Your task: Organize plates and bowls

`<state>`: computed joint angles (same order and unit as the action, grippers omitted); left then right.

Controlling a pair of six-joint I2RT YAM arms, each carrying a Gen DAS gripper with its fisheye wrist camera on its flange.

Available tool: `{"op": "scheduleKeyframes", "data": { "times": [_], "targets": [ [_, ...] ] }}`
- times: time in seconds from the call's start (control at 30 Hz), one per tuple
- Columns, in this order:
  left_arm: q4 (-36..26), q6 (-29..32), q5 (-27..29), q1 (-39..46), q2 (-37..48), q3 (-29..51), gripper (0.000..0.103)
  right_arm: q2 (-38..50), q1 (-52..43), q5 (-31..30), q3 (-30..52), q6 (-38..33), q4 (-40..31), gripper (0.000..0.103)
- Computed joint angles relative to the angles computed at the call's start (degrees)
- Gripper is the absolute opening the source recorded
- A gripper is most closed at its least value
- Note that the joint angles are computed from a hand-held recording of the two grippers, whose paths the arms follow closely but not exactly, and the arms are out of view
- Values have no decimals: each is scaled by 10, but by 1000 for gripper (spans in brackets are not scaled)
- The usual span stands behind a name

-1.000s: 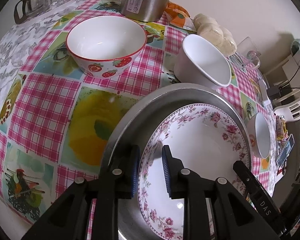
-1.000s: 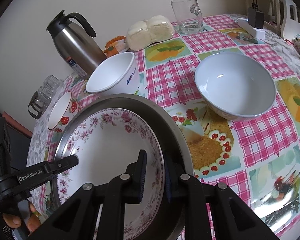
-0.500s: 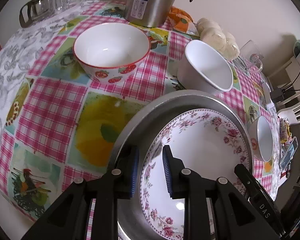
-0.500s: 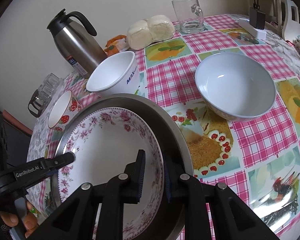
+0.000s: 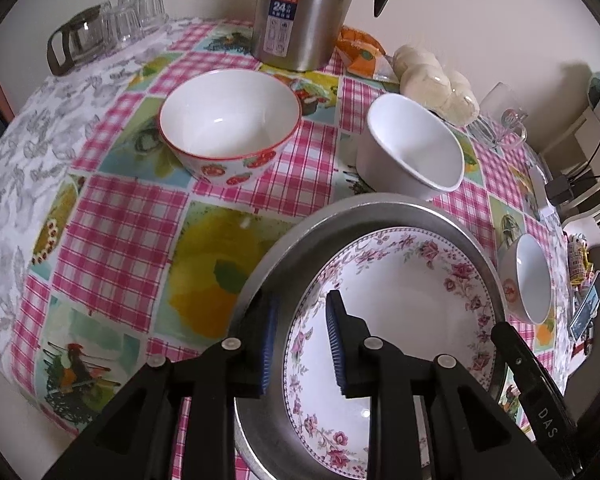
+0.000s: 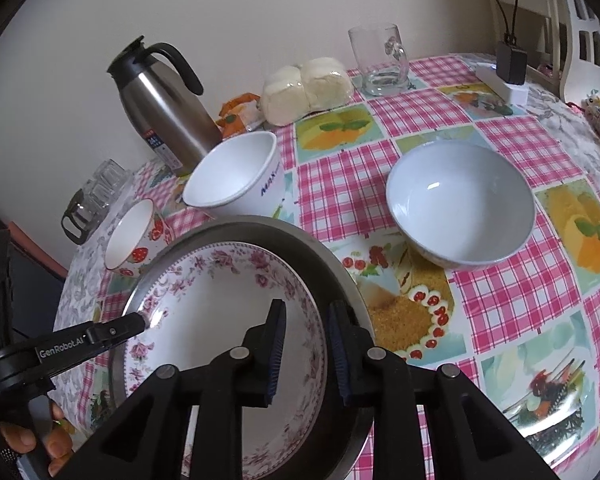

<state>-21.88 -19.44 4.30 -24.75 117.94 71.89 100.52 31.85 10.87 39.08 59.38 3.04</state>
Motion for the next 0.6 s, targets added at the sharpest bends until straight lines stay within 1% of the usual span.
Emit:
{"op": "scheduleKeyframes", "data": {
  "times": [0.03, 0.07, 0.1, 0.13, 0.17, 0.37, 0.4, 0.43, 0.47, 0.5, 0.6],
  "targets": [
    [2, 1, 1, 0, -4, -3, 35, -1, 1, 2, 1, -3, 0, 28],
    [3, 1, 5, 0, -7, -4, 43, 0, 2, 3, 3, -6, 0, 31],
    [4, 1, 9, -1, -11, -6, 51, -1, 4, 7, 5, -8, -2, 43],
    [5, 2, 8, -4, -13, -7, 55, -3, 6, 10, 4, -11, 0, 52],
    [8, 3, 6, -7, -15, -8, 60, -4, 7, 9, 4, -13, 3, 54],
    [15, 11, -11, -19, -26, -12, 61, -9, 15, 28, 8, -25, -2, 66],
    [16, 13, -17, -21, -27, -12, 62, -11, 15, 30, 6, -25, 0, 69],
    [17, 13, -21, -23, -27, -13, 67, -13, 14, 32, 4, -24, 2, 72],
    [19, 14, -25, -24, -28, -14, 74, -14, 13, 33, 2, -24, 4, 73],
    [23, 15, -28, -25, -29, -17, 77, -15, 13, 34, 1, -24, 5, 75],
    [33, 18, -39, -27, -36, -26, 80, -16, 12, 38, -1, -24, 7, 83]
  ]
}}
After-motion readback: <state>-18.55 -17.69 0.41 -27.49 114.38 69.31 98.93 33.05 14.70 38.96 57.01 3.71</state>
